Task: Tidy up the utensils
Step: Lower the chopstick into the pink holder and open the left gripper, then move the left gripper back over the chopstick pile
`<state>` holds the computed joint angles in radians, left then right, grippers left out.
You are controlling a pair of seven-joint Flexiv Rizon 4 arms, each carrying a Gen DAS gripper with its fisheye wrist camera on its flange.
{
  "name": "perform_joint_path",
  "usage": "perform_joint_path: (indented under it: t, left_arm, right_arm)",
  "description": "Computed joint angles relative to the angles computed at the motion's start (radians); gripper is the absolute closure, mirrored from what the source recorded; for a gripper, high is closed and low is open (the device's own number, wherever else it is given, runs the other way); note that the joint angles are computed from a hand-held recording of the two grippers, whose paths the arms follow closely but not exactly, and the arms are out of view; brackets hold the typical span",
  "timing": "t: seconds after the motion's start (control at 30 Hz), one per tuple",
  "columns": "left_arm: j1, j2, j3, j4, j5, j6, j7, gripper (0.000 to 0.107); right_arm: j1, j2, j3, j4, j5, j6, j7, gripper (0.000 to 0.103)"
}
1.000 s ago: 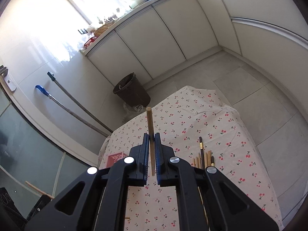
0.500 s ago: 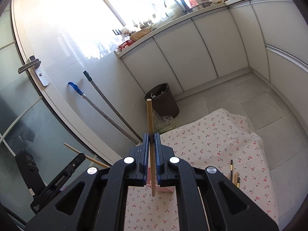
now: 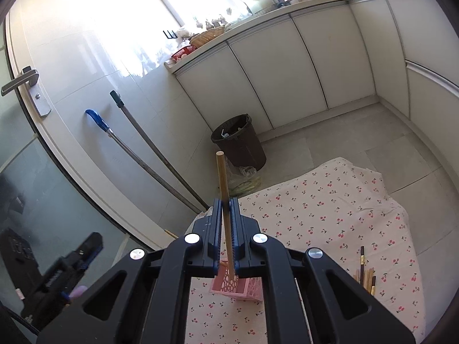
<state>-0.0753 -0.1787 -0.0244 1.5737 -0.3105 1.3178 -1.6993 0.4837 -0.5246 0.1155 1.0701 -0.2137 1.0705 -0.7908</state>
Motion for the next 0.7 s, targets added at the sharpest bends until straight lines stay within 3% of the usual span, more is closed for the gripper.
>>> perform_joint_path:
  t: [0.2, 0.37, 0.4, 0.47, 0.57, 0.63, 0.7]
  left_arm:
    - [-0.015, 0.002, 0.011, -0.012, 0.045, -0.018, -0.024, 0.066]
    - [-0.007, -0.013, -0.002, -0.021, 0.022, -0.057, -0.019, 0.066]
    - [-0.008, -0.012, -0.002, -0.020, 0.024, -0.060, -0.017, 0.066]
    - [-0.014, -0.004, -0.003, -0.014, 0.034, -0.058, -0.007, 0.066]
    - [-0.024, 0.007, -0.008, -0.004, 0.048, -0.060, 0.012, 0.062]
    - [-0.029, 0.014, -0.023, 0.005, 0.030, -0.074, 0.052, 0.058]
    - [-0.044, 0.018, -0.027, 0.011, 0.043, -0.087, 0.069, 0.053]
  right_arm:
    - [0.018, -0.047, -0.016, -0.025, -0.028, 0.030, 0.000, 0.097]
    - [-0.006, -0.093, 0.045, -0.048, 0.038, 0.051, -0.088, 0.090]
    - [-0.002, -0.085, 0.034, -0.029, 0.043, 0.063, -0.077, 0.078]
    - [0.007, -0.049, 0.008, 0.034, 0.036, 0.100, -0.051, 0.068]
    - [0.019, 0.024, -0.030, 0.136, -0.012, 0.122, -0.009, 0.068]
    - [0.040, 0.092, -0.077, 0.237, -0.086, 0.153, 0.053, 0.062]
    - [0.063, 0.166, -0.128, 0.351, -0.191, 0.190, 0.149, 0.048]
